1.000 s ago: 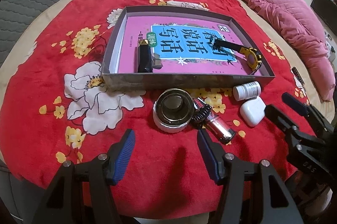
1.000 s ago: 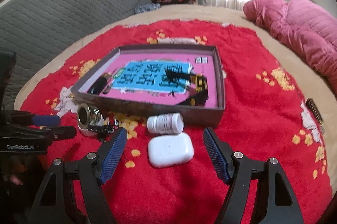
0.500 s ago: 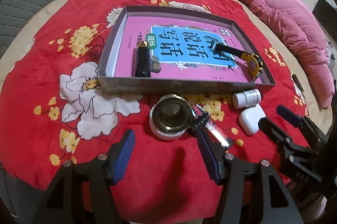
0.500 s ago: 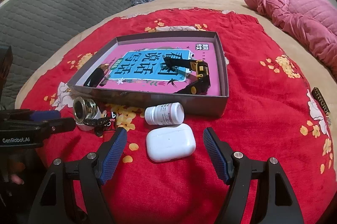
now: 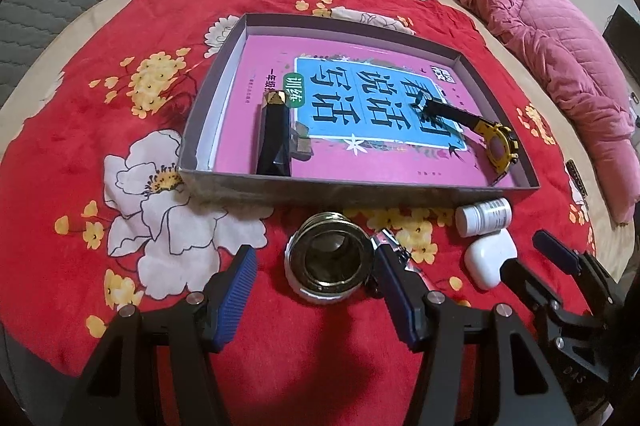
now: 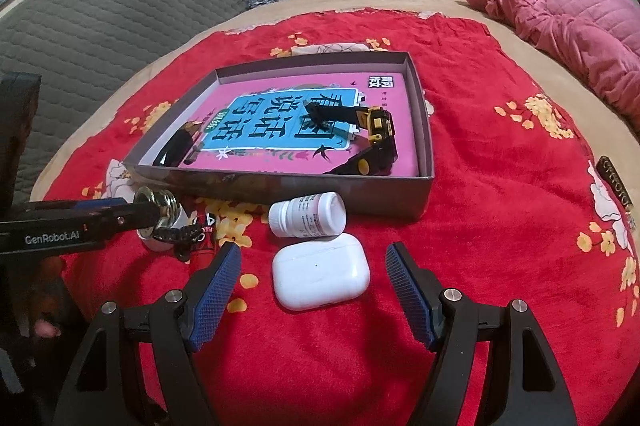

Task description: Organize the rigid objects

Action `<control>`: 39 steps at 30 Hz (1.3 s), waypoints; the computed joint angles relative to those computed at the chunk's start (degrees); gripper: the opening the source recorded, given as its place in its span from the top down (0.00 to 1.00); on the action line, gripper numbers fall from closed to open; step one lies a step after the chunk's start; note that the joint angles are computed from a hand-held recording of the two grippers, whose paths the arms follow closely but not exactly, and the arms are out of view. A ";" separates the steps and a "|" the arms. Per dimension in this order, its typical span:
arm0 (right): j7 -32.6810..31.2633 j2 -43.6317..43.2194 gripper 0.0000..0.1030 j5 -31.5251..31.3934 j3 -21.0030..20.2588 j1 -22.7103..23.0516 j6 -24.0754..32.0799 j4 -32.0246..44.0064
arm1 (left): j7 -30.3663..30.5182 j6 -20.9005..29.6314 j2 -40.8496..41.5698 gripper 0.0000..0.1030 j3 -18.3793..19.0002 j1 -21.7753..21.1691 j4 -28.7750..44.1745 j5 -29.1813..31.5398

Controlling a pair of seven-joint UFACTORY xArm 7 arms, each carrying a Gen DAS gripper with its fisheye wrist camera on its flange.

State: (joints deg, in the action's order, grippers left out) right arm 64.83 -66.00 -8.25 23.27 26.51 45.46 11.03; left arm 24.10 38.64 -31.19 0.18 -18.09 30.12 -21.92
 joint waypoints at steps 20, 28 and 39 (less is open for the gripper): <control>-3.57 7.58 0.26 2.15 -3.59 -0.13 -4.63 -1.14 | -0.63 0.14 1.39 0.41 -0.17 -0.07 0.58 -0.60; -5.30 11.50 0.26 0.84 -3.00 -1.27 -5.06 0.03 | -2.97 -0.43 1.51 0.41 -1.42 0.23 0.82 0.53; -5.25 11.10 0.26 1.12 -3.64 -1.44 -6.93 -1.26 | -10.60 -2.95 3.54 0.41 -4.36 0.95 1.26 7.47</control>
